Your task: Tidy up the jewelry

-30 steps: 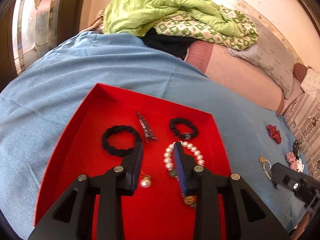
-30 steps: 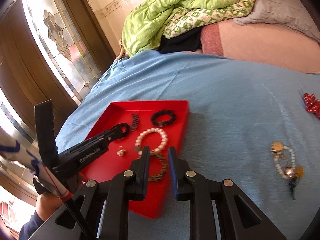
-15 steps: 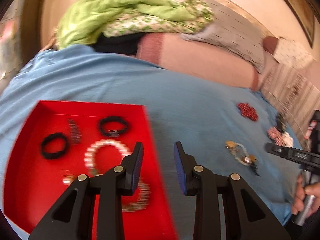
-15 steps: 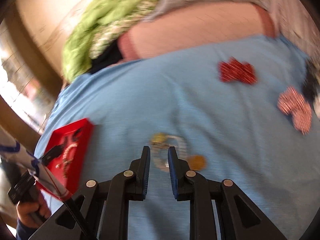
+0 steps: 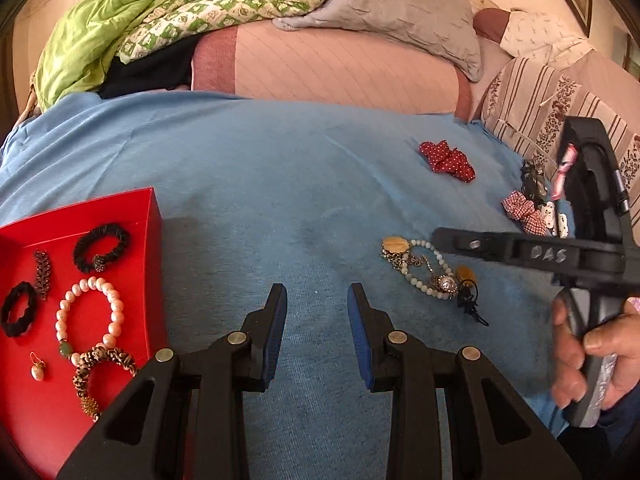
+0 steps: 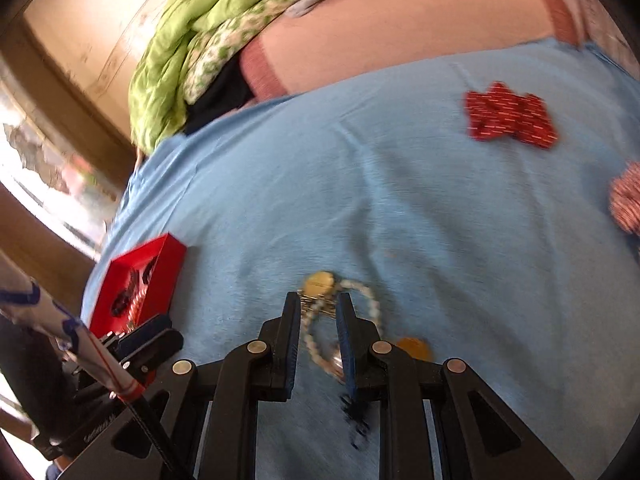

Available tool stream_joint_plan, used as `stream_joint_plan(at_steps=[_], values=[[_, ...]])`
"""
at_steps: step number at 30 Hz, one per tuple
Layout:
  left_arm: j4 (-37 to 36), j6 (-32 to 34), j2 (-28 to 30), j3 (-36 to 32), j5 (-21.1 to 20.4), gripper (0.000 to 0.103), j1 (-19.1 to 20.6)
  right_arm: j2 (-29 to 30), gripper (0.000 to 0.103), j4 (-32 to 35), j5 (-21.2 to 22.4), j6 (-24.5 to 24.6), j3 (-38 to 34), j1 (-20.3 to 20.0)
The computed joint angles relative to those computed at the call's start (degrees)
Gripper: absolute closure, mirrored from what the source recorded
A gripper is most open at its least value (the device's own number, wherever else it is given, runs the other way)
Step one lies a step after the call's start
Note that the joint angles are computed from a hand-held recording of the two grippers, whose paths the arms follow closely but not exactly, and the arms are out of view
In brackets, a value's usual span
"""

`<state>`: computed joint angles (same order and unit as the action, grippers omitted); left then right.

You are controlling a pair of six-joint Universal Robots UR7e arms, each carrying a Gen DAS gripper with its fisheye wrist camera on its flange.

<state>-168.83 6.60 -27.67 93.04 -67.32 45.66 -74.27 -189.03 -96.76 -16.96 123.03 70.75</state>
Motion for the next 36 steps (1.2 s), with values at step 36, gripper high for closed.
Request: stream_joint_plan(at_steps=[36], values=[[2.6, -1.1, 0.0, -1.0, -0.6, 0.073, 0.4, 13.1, 0.076, -1.9, -20.7, -19.5, -10.4, 7.3]])
